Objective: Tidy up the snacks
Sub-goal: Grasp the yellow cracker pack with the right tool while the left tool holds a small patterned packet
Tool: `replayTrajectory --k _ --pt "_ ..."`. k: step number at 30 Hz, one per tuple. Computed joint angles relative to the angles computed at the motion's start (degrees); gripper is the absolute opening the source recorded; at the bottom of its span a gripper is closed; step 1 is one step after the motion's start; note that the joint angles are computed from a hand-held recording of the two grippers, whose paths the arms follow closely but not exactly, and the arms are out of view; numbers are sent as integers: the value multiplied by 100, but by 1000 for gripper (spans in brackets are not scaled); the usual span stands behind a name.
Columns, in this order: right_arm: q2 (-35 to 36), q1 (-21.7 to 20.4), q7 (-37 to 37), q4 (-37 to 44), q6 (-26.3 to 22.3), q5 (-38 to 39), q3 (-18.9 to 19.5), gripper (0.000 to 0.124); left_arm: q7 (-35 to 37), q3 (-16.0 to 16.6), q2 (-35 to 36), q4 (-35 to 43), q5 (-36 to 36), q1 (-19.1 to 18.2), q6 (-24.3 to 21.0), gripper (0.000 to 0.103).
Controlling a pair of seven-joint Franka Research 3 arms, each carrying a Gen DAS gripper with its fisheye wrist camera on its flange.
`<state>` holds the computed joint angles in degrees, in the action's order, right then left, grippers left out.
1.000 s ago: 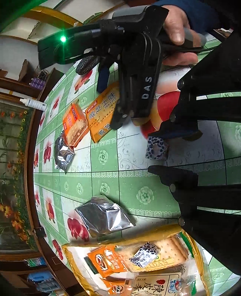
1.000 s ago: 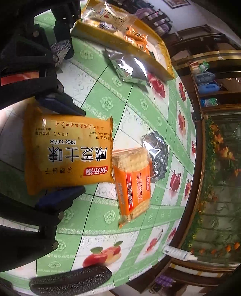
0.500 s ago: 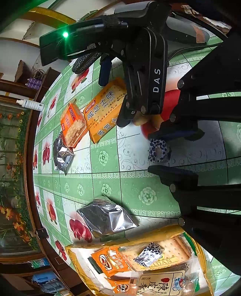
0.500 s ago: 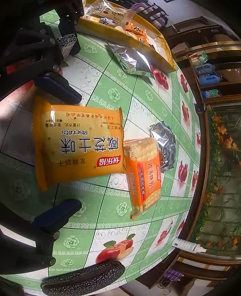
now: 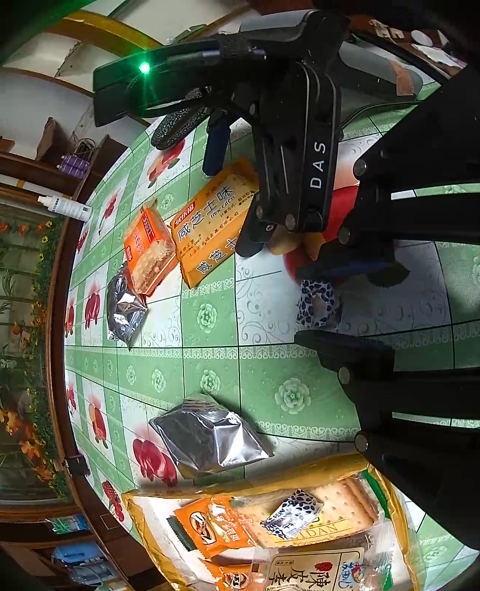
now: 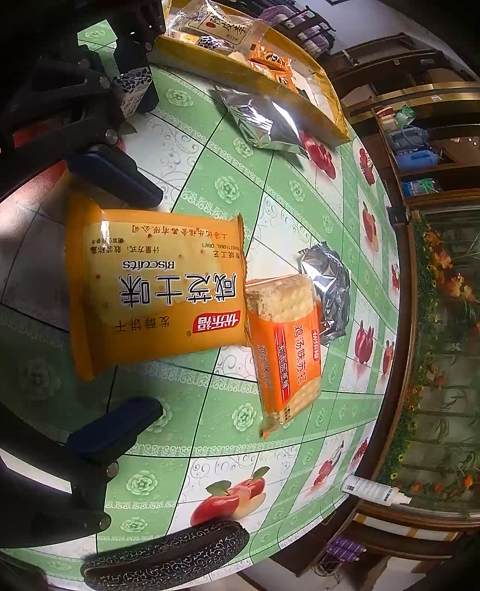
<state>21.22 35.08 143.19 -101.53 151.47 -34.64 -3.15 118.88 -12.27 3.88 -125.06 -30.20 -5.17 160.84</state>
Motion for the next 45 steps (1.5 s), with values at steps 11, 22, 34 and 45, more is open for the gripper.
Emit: replayTrajectory --k 11,22,34,45 --pt "4 7 0 5 -3 1 -6 103 -475 27 -67 -216 752 -98 353 16" --pt "9 8 1 9 -2 2 -8 103 162 -39 -25 -104 -12 3 207 16" --pt "7 9 1 11 -8 3 -7 103 465 3 -85 -154 -277 -36 156 16" --pt "-5 35 71 -6 -25 -25 -18 103 446 25 -84 -153 -306 -65 156 16"
